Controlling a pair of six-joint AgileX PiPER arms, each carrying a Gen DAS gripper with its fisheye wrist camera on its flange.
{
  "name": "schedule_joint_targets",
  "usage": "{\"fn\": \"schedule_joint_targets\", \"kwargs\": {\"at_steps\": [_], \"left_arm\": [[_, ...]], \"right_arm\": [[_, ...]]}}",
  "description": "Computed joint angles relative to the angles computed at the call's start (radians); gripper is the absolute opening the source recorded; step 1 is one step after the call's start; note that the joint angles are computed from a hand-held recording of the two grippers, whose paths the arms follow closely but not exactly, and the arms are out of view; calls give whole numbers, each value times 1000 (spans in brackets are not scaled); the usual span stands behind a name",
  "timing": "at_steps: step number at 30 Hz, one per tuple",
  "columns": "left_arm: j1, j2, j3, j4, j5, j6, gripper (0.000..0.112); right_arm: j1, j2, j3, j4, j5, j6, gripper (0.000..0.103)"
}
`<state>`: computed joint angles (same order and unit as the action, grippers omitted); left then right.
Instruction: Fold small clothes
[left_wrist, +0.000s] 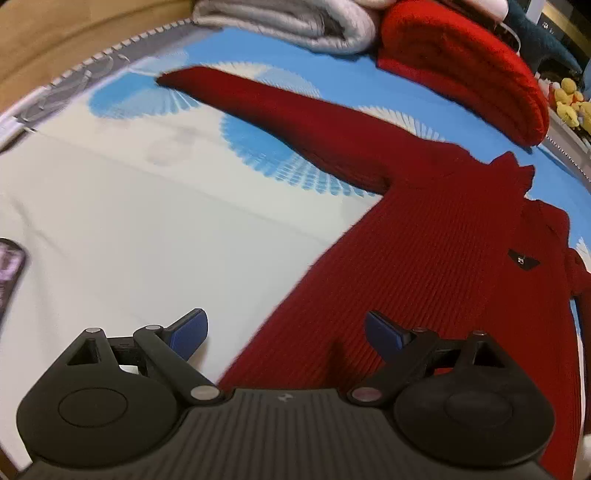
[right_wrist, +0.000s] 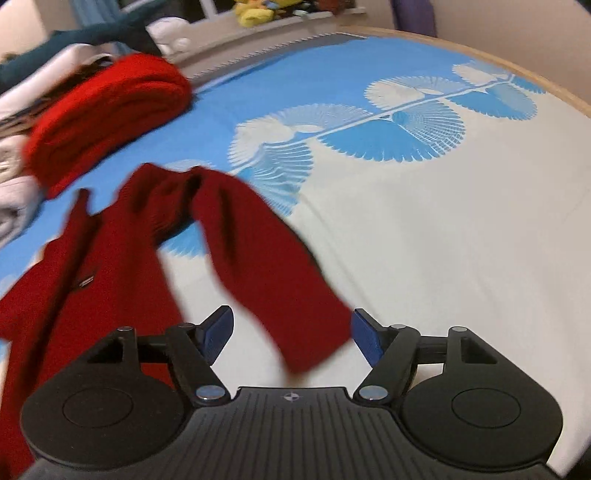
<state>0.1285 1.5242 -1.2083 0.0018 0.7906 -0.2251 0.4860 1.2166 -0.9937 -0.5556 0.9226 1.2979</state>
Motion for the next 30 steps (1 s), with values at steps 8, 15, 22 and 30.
{"fn": "schedule_joint_targets", "kwargs": {"at_steps": [8, 15, 22, 30], "left_arm": [[-18, 101, -82, -29, 4, -36, 95], [3, 88, -64, 18, 6, -46, 95], [41, 94, -83, -54, 40, -40, 95], [79, 98, -135, -146, 0, -26, 95]], "right_arm": [[23, 489, -281, -141, -17, -284, 11], [-156, 486, -345, -442, 139, -291, 11], [-319, 420, -315, -394, 204, -201, 89], [-20, 58, -89, -102, 38, 42, 91]]}}
